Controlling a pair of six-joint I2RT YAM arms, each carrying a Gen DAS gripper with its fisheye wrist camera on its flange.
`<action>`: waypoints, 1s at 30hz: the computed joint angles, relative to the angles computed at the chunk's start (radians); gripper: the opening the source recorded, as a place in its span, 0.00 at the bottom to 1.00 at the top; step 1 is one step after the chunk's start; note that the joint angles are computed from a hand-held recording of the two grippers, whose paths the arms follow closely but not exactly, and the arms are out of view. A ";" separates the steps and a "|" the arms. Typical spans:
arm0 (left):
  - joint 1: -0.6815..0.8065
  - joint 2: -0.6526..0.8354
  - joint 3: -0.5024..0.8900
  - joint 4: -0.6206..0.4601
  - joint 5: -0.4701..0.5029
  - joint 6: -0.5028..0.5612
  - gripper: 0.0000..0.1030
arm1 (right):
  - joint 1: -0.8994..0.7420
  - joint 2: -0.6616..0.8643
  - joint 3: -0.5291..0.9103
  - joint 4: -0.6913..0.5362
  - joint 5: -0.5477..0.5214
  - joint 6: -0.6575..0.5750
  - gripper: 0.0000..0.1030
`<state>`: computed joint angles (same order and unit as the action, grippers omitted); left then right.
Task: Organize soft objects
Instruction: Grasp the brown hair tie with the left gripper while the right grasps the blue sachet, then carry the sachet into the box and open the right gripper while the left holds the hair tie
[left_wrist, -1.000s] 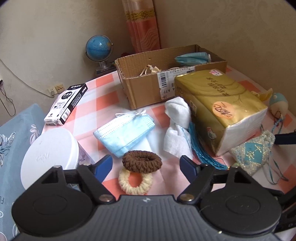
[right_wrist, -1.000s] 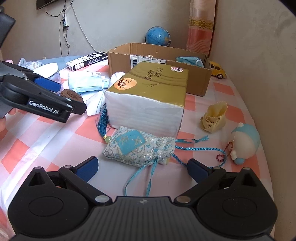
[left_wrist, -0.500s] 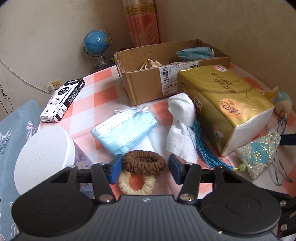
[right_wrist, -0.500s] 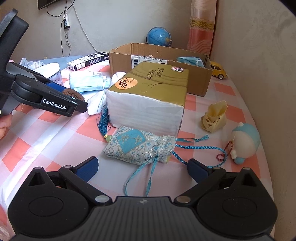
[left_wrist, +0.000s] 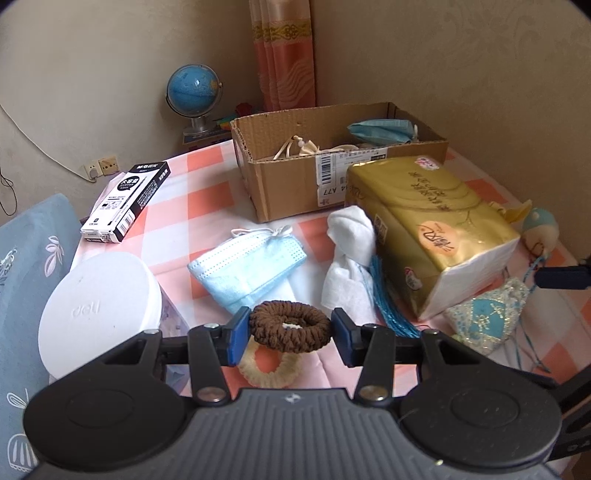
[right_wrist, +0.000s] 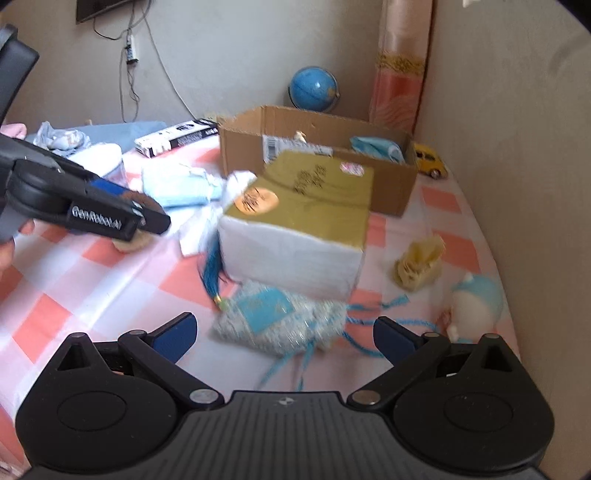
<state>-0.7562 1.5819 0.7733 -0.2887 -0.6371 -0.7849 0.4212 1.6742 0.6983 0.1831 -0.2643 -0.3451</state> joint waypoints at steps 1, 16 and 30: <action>-0.003 -0.001 -0.001 -0.001 -0.001 -0.004 0.45 | 0.009 0.009 0.009 0.000 0.007 -0.001 0.98; -0.002 -0.030 -0.026 0.022 0.033 0.009 0.45 | 0.048 0.082 0.083 -0.038 0.071 0.030 0.76; -0.071 -0.149 -0.040 -0.059 0.045 0.001 0.45 | 0.001 -0.090 0.016 -0.126 0.023 -0.023 0.56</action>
